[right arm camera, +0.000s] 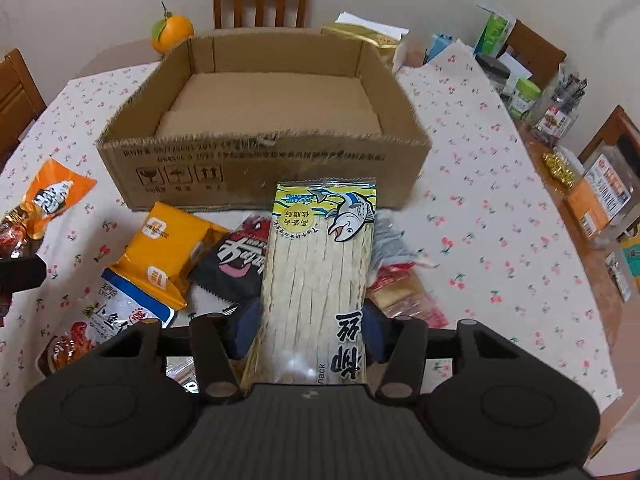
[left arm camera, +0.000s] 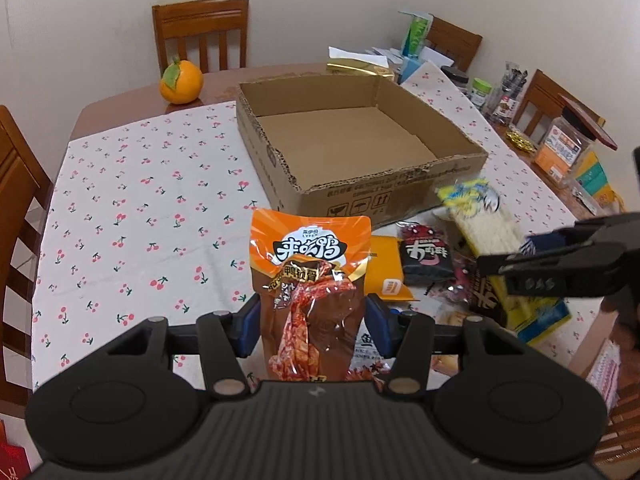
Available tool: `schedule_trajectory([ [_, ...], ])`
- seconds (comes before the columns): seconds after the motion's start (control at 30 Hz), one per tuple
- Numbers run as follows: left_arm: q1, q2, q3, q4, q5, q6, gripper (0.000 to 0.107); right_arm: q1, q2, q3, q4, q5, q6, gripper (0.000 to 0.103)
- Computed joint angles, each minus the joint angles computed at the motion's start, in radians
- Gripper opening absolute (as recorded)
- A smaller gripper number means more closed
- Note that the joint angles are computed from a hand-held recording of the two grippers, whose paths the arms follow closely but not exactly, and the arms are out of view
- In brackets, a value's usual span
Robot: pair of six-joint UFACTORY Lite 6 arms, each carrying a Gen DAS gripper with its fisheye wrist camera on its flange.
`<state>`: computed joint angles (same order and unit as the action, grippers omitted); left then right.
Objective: Organize snacks
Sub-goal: 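Carry both packs into the cardboard box and open both grippers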
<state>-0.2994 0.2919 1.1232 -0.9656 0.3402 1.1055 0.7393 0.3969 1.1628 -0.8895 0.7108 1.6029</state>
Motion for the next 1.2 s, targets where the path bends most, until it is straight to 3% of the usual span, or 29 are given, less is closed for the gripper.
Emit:
schedule_trajectory([
  [0.27, 0.002, -0.053, 0.052, 0.236, 0.080, -0.229, 0.052, -0.044, -0.193, -0.038, 0.122, -0.002, -0.258, 0.058],
  [0.43, -0.044, -0.052, 0.115, 0.381, 0.063, -0.410, 0.052, -0.141, -0.215, 0.013, 0.140, -0.064, -0.435, 0.058],
  [0.63, -0.119, 0.048, 0.295, 0.604, 0.050, -0.718, 0.052, -0.336, -0.099, 0.188, 0.300, -0.205, -0.791, 0.059],
  [0.9, -0.212, 0.256, 0.588, 0.948, 0.075, -1.154, 0.052, -0.535, 0.253, 0.651, 0.628, -0.234, -1.323, 0.060],
  [0.93, -0.221, 0.289, 0.633, 0.989, 0.089, -1.205, 0.052, -0.549, 0.298, 0.704, 0.645, -0.242, -1.363, 0.063],
  [0.97, -0.228, 0.322, 0.678, 1.015, 0.101, -1.240, 0.052, -0.562, 0.338, 0.750, 0.657, -0.252, -1.394, 0.076],
  [1.03, -0.241, 0.388, 0.767, 1.059, 0.130, -1.301, 0.052, -0.583, 0.388, 0.801, 0.697, -0.268, -1.455, 0.087],
  [1.13, -0.256, 0.500, 0.925, 1.092, 0.186, -1.346, 0.052, -0.602, 0.366, 0.734, 0.711, -0.303, -1.489, 0.089],
  [1.2, -0.262, 0.590, 1.061, 1.089, 0.241, -1.345, 0.052, -0.613, 0.277, 0.581, 0.743, -0.377, -1.515, 0.100],
])
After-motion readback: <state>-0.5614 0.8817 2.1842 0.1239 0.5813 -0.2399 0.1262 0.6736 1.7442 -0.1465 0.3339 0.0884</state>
